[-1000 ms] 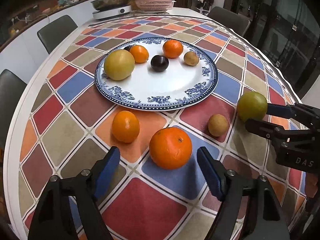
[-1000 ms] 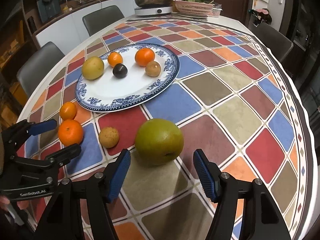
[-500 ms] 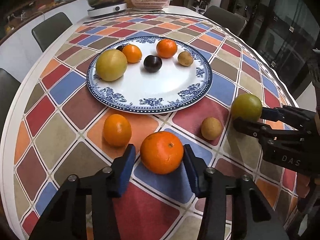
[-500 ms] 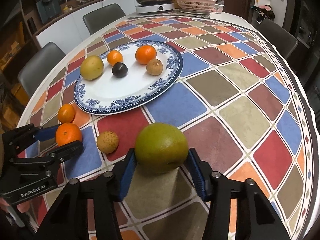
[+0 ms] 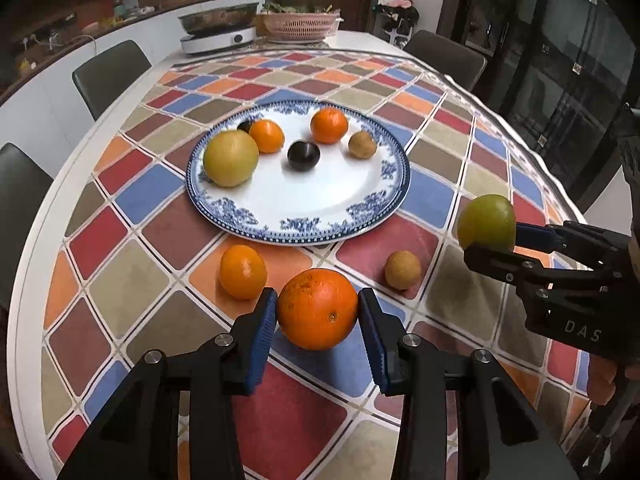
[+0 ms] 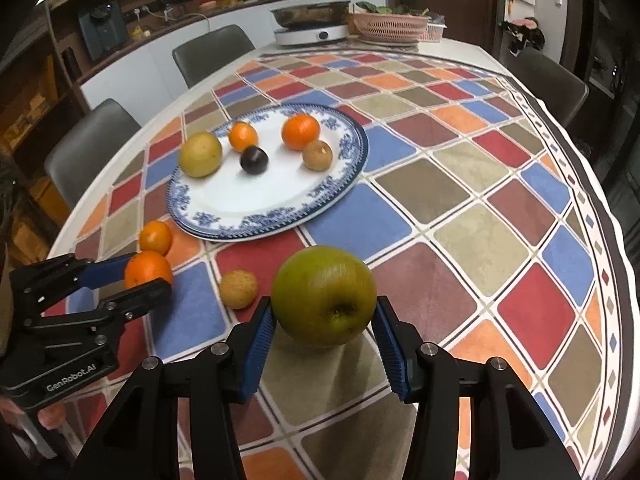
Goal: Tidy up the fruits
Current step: 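Grasp a large orange with the left tool while the right tool grasps a green pear, then place the orange on the plate with the left tool while the right tool drops the pear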
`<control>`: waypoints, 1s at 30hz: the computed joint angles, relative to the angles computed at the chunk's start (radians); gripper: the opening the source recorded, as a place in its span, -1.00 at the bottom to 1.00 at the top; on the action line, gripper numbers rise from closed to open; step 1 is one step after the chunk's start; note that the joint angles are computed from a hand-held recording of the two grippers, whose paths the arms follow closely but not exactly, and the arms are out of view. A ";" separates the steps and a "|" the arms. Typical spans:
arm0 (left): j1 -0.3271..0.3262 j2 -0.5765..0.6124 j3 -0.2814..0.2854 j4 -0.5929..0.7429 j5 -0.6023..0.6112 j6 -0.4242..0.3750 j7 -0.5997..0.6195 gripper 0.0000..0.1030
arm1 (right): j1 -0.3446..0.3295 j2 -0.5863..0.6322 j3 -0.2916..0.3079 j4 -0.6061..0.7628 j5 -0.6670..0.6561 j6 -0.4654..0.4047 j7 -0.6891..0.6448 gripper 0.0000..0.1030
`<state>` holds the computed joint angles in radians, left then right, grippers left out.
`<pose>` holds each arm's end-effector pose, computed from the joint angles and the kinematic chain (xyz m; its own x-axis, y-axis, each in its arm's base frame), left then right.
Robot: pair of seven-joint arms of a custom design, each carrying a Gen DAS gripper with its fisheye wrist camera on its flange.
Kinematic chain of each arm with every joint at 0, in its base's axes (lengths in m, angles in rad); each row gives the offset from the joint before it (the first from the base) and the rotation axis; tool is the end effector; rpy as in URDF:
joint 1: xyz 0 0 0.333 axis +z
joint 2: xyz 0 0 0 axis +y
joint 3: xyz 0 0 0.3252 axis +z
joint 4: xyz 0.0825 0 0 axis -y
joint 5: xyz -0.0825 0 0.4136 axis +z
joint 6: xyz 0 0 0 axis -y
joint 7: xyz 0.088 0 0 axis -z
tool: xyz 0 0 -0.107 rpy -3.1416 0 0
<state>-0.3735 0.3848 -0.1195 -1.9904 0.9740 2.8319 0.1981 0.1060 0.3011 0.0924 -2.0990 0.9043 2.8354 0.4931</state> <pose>0.5590 -0.3440 0.2935 0.0042 -0.9971 0.0764 -0.8163 -0.0475 -0.5757 0.6217 0.0820 0.2962 0.4659 -0.8764 -0.1221 -0.7631 -0.3281 -0.5568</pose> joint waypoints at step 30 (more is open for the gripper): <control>0.047 0.005 0.008 0.101 0.050 -0.014 0.085 -0.21 | 0.019 0.011 0.011 0.156 0.048 -0.060 -0.135 -0.46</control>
